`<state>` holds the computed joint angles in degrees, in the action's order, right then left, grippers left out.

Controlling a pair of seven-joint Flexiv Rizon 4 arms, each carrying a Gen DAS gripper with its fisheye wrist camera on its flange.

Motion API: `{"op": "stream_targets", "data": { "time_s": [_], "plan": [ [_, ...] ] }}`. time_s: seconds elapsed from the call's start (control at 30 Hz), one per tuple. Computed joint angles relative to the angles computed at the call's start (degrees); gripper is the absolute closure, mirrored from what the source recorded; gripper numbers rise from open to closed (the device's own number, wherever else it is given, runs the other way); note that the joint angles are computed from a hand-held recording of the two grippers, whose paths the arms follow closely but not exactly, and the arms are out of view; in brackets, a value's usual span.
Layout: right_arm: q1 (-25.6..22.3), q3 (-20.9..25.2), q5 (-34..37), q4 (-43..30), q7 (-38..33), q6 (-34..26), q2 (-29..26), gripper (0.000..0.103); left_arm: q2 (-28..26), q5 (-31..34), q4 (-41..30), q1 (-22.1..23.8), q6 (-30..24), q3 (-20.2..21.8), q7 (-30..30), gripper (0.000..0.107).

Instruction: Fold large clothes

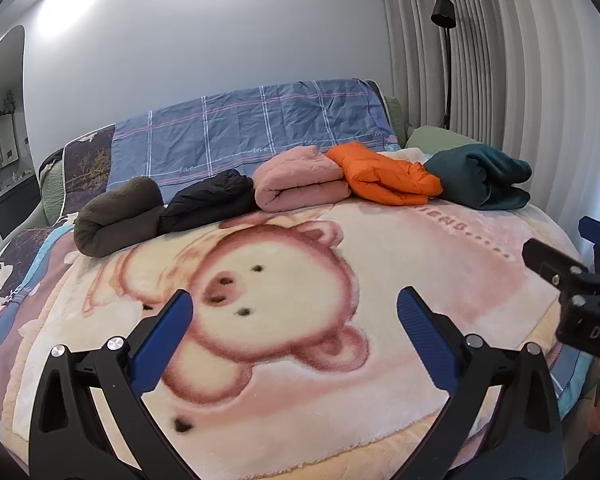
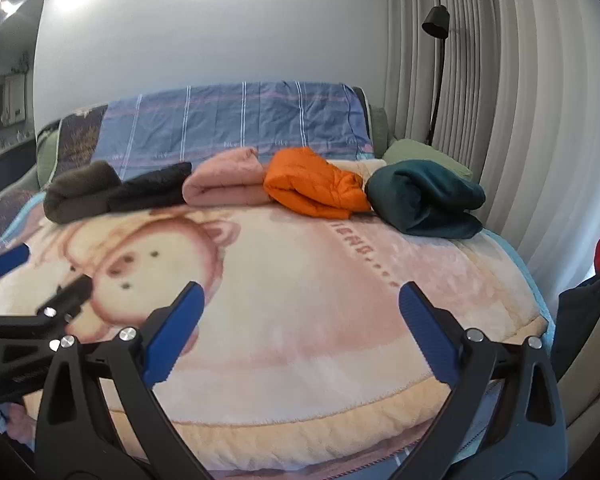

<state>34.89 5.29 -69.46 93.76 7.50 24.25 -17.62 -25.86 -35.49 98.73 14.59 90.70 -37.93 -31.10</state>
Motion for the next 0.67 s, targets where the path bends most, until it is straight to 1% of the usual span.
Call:
{"op": "stream_targets", "data": {
  "time_s": [0.07,0.13,0.17,0.23,0.5,0.67],
  "plan": [
    [-0.33,0.29,2.52,-0.98,-2.66,0.34,-0.8,0.002,0.2,0.59,-0.65,-1.87,-0.94,2.88,-1.34,0.005],
    [-1.02,0.51,5.72,-1.49,-4.71,2.52,-1.48,0.002,0.31,0.74,-0.96,-3.44,-1.19,5.1,-2.23,0.005],
    [-1.43,0.52,7.0,-1.33,-4.94,4.11,-1.56,0.002,0.35,0.7,-0.98,-3.85,-1.22,5.7,-2.38,0.005],
    [-1.28,0.15,7.79,-1.07,-4.64,4.84,-1.63,0.002,0.35,0.77,-1.18,-4.7,-1.83,6.99,-2.59,0.005],
    [-0.35,-0.65,5.66,-0.41,-1.9,2.91,-0.87,0.002,0.14,0.05,-2.16,-7.33,-3.29,10.4,-2.94,0.005],
    [-0.56,-0.4,4.96,-0.15,-1.07,2.73,-0.6,0.002,0.3,-0.49,-2.0,-8.23,-3.39,11.3,-2.2,0.005]
  ]
}}
